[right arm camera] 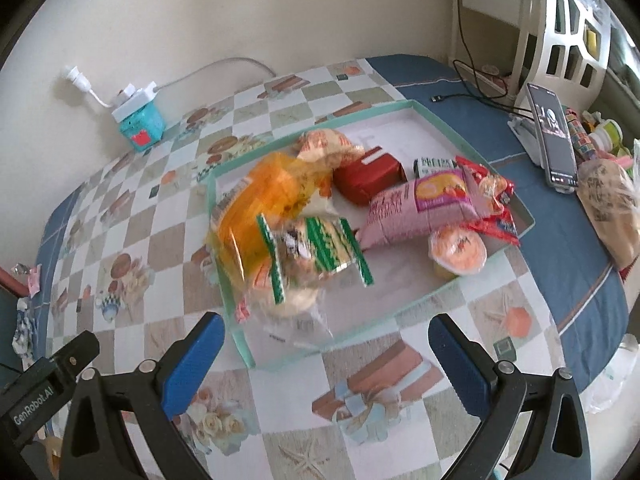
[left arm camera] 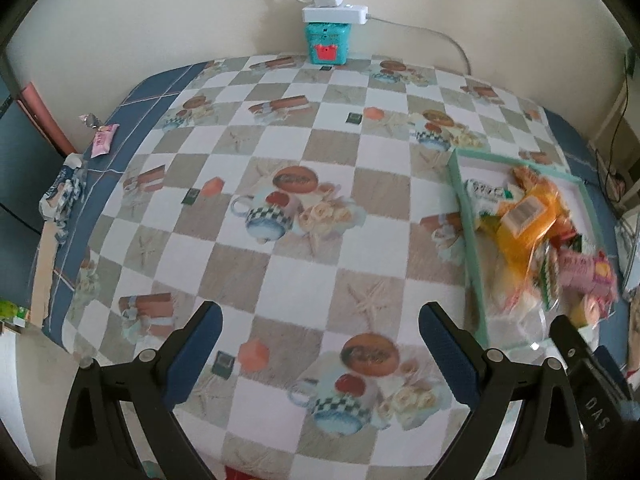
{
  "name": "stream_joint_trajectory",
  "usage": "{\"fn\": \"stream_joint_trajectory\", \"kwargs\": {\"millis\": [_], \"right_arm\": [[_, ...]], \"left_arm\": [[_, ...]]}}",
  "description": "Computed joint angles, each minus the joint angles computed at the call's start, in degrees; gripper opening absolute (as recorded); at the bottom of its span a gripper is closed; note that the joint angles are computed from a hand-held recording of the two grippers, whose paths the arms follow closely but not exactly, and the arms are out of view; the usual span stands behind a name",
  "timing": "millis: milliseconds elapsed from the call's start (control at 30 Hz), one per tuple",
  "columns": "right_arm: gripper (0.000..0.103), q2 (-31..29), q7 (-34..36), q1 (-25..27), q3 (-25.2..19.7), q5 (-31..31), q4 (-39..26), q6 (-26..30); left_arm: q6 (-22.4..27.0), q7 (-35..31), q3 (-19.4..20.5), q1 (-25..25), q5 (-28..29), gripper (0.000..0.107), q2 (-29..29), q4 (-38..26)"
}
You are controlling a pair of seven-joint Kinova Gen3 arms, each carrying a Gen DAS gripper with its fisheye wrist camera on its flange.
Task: Organize snacks
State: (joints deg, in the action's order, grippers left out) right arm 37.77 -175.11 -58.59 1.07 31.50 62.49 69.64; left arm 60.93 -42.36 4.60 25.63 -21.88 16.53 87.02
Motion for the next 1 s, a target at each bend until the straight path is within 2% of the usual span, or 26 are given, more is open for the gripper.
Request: {"fn": "stream_joint_trajectory", "kwargs": {"millis": [300, 1000], "right_arm": [[0.103, -0.5, -1.2, -1.3, -0.6, -0.1, 1.7, 0.2], [0.103, -0.8, -3.5, -4.0, -1.1, 1.6, 2.5, 2.9]], "left_arm": [[0.9, 1.3, 0.4, 1.3, -3.2, 0.099, -1.4, 3.9], [2.4, 3.8, 1.6, 2.4, -6.2, 0.099, -2.8, 6.6]]}}
